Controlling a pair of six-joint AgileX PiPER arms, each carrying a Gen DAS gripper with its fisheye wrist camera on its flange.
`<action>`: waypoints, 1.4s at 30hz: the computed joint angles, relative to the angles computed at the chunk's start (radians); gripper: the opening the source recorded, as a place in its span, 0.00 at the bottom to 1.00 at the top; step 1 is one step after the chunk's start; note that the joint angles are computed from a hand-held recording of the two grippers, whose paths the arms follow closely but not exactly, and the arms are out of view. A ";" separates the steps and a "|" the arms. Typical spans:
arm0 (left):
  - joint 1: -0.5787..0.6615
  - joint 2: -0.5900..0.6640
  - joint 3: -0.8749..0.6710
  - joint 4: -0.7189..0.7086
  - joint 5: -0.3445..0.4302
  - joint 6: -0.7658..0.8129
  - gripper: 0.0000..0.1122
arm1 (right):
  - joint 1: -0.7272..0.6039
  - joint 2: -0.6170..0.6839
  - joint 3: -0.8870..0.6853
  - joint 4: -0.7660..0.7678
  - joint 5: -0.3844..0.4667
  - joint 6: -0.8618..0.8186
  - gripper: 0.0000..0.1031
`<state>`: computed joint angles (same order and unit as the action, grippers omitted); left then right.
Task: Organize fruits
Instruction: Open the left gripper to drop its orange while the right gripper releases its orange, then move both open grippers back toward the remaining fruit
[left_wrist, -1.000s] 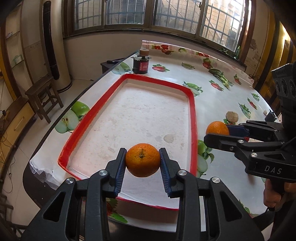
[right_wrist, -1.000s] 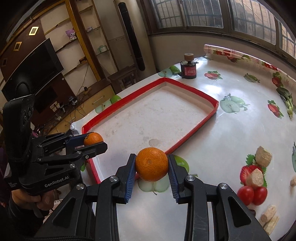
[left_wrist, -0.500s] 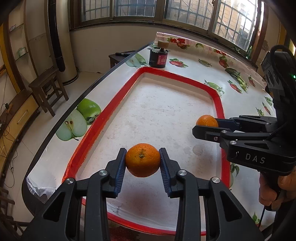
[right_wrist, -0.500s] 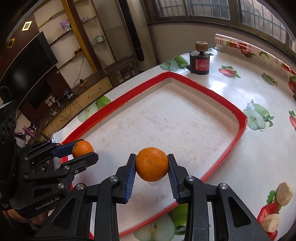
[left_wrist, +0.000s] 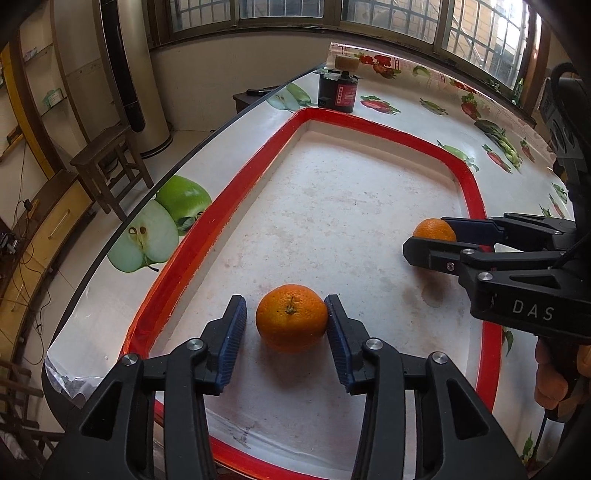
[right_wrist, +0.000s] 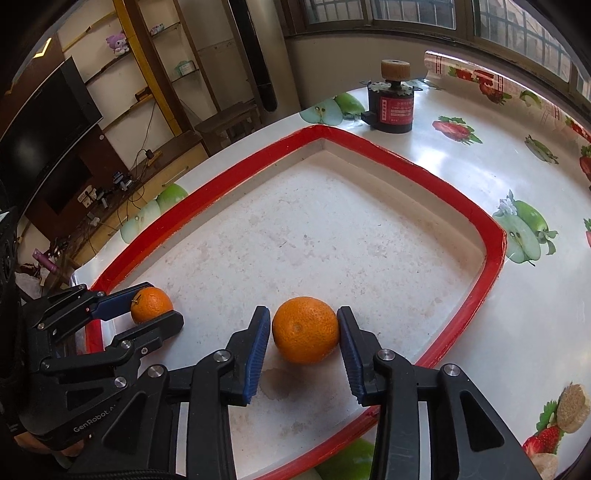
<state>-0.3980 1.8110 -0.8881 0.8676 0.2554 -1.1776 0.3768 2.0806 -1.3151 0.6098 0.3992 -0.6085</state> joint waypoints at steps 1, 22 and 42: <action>0.002 -0.005 0.005 -0.008 -0.004 0.005 0.38 | 0.002 -0.011 0.010 -0.008 -0.010 0.006 0.51; -0.128 -0.137 0.049 0.030 0.100 -0.107 0.63 | -0.088 -0.382 0.391 0.295 -0.054 -0.321 0.63; -0.334 -0.137 -0.013 -0.021 0.131 -0.108 0.63 | -0.482 -0.699 0.745 0.493 0.062 -0.652 0.68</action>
